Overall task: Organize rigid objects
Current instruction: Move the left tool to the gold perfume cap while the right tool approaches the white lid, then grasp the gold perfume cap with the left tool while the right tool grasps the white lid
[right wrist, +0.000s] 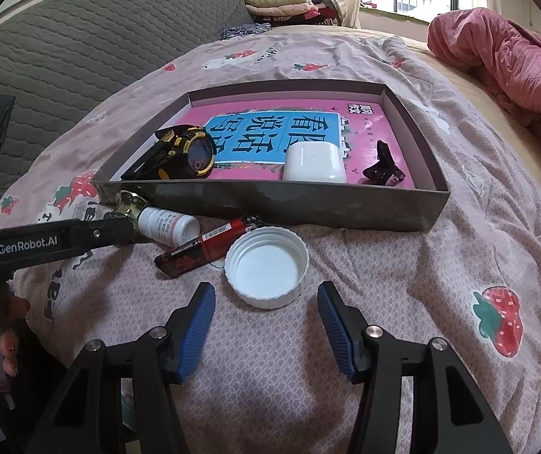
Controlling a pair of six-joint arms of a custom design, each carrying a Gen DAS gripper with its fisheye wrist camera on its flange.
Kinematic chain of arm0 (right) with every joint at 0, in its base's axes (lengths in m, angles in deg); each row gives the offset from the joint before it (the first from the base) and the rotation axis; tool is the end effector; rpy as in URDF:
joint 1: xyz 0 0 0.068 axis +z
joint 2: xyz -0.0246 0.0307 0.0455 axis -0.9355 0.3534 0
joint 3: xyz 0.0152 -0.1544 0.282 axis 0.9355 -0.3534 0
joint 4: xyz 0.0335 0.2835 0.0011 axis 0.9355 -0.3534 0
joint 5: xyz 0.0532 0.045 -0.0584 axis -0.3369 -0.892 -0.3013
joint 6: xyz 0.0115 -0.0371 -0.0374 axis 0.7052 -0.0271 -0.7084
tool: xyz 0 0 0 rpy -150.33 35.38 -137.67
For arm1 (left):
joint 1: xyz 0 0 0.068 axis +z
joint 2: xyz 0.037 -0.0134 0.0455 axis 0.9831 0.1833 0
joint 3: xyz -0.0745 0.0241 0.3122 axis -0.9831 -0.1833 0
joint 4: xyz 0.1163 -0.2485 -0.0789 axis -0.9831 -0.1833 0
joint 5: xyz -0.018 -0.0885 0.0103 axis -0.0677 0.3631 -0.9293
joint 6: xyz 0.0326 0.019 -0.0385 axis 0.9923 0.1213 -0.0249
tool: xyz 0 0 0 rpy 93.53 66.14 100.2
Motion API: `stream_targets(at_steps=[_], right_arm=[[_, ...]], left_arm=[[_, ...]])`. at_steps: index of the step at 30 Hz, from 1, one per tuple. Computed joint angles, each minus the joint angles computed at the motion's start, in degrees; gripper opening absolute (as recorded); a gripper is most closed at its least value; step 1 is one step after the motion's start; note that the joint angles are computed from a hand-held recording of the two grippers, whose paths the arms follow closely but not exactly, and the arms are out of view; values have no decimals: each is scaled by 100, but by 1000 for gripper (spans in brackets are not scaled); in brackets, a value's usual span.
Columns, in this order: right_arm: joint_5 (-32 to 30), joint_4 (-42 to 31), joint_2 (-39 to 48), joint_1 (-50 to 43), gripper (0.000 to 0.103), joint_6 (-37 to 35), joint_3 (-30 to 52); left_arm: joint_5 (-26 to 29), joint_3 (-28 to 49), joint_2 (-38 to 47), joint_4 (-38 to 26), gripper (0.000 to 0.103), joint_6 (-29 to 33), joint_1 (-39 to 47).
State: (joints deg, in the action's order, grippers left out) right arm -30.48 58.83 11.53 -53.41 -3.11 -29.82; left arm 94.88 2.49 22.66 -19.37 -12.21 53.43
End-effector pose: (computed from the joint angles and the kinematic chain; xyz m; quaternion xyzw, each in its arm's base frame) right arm 0.2052 0.0510 0.1462 0.1198 0.9418 0.0195 0.3137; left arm 0.3395 -0.1717 0.1547 0.1531 0.9538 -0.1469 0.2128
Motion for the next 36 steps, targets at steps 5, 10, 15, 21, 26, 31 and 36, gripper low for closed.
stream_targets(at_steps=[5, 10, 15, 21, 26, 31, 36], right_arm=[[-79, 101, 114, -67, 56, -42, 10], [-29, 189, 292, -19, 56, -115, 57], [-13, 293, 436, -24, 56, -177, 79], [-115, 414, 529, -200, 56, -232, 78], [-129, 510, 644, -249, 56, -288, 100], [-26, 628, 823, -211, 59, -331, 130], [-38, 700, 909, -208, 63, -347, 135]], left_arm=[[-42, 42, 29, -13, 64, 6, -2], [63, 98, 93, -24, 64, -29, 22], [54, 117, 121, -43, 64, -49, -19], [-8, 192, 206, -29, 64, -81, -33], [-25, 252, 277, 13, 64, -69, -34], [5, 292, 354, 84, 64, -89, -23], [5, 326, 434, 198, 64, -74, -10]])
